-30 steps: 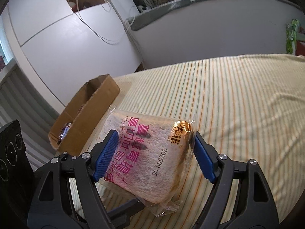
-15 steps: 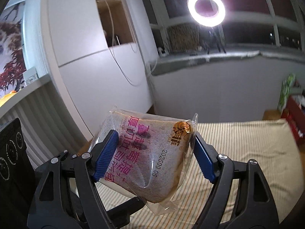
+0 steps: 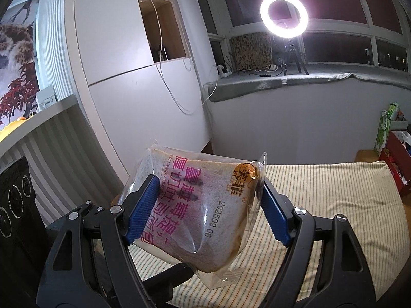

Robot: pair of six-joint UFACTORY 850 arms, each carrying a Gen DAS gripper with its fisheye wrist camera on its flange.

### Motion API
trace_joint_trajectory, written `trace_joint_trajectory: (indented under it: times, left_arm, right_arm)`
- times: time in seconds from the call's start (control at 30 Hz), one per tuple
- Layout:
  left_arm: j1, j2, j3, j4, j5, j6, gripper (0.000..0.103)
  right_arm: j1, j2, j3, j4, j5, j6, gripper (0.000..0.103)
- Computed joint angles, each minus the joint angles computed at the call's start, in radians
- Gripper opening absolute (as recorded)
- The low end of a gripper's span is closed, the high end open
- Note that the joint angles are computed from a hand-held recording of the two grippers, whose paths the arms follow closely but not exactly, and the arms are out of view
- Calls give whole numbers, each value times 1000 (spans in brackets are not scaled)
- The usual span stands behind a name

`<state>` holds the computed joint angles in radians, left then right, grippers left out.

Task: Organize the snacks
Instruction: 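Lift the bread package with the right tool and carry it over the box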

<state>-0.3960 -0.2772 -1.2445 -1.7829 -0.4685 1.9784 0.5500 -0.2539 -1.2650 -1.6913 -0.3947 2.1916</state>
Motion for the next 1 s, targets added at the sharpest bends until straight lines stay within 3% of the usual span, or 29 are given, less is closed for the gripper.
trace_joint_trajectory:
  times: [0.47,0.67,1.0]
  left_arm:
    - [71,-2,17,3,-11,-18,87]
    - [131,-10,24,-27,2,-6,87]
    - [216,5,38,-97,49,25,87]
  right_arm:
    - [28,-169,-197,128,38,-175,80]
    - [45,-300,-365,271,103,-363,80]
    - [73,-480,-641,667,164,-839,80]
